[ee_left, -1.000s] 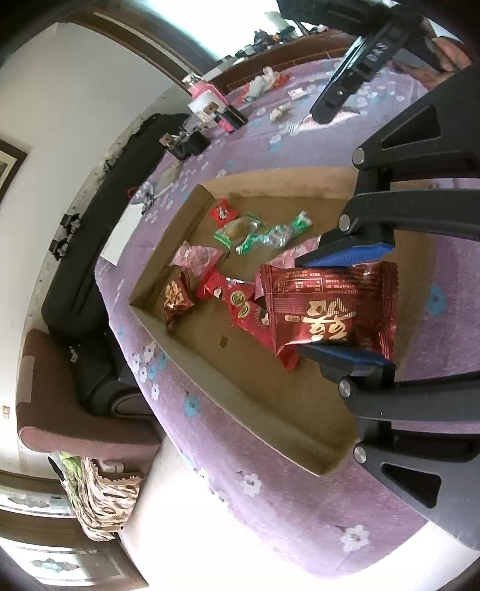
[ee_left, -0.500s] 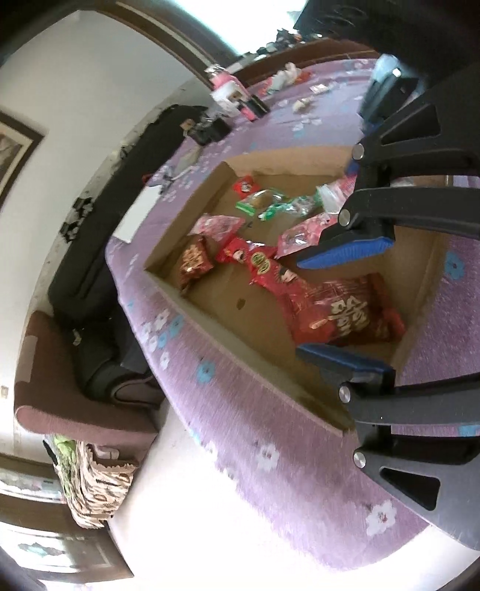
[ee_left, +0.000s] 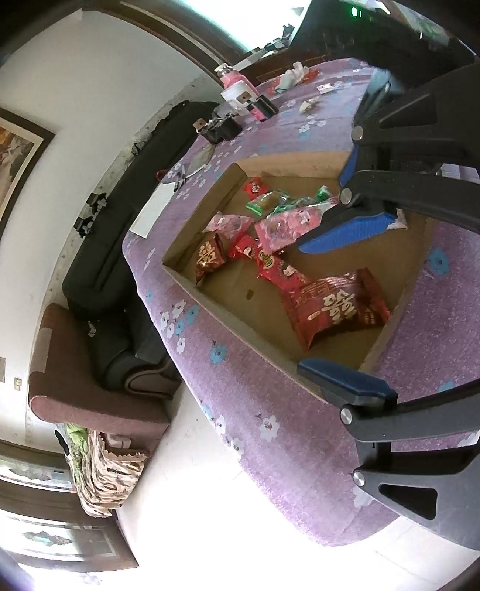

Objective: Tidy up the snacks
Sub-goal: 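Move both open tools back toward the remaining snacks on the table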

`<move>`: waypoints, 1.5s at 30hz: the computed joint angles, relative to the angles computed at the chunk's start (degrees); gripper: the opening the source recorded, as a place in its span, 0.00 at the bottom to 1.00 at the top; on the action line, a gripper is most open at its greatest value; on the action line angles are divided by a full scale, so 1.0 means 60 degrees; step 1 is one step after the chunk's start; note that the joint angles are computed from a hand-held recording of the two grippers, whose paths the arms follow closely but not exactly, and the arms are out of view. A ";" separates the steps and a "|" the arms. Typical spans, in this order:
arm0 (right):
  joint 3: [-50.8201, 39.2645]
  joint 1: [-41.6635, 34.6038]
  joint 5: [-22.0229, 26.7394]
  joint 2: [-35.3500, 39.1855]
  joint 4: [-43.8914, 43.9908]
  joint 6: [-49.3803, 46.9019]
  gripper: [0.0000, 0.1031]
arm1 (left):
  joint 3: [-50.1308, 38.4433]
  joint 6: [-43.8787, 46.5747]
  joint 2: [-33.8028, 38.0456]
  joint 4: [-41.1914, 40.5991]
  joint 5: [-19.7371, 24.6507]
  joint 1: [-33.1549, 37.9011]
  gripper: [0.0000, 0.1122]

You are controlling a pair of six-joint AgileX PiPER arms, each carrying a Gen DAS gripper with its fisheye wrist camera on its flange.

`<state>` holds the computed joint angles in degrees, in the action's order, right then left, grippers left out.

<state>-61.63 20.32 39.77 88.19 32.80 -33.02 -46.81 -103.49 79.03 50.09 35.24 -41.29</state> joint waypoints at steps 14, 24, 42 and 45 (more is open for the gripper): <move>0.1007 -0.2270 0.0939 -0.1535 0.1534 -0.1766 0.47 | -0.2371 0.0708 0.1480 -0.0249 0.3266 -0.2086 0.67; 0.1414 -0.5139 0.1987 -0.1876 0.2295 -0.3339 0.55 | -0.4686 0.2110 0.3026 -0.0443 0.4679 -0.3154 0.67; 0.1379 -0.8505 0.2799 -0.1133 0.2624 -0.5083 0.61 | -0.7591 0.4223 0.5130 -0.1405 0.5283 -0.3692 0.67; 0.1423 -0.8791 0.2780 -0.0962 0.2549 -0.5210 0.61 | -0.7748 0.4371 0.5270 -0.1542 0.5261 -0.3677 0.67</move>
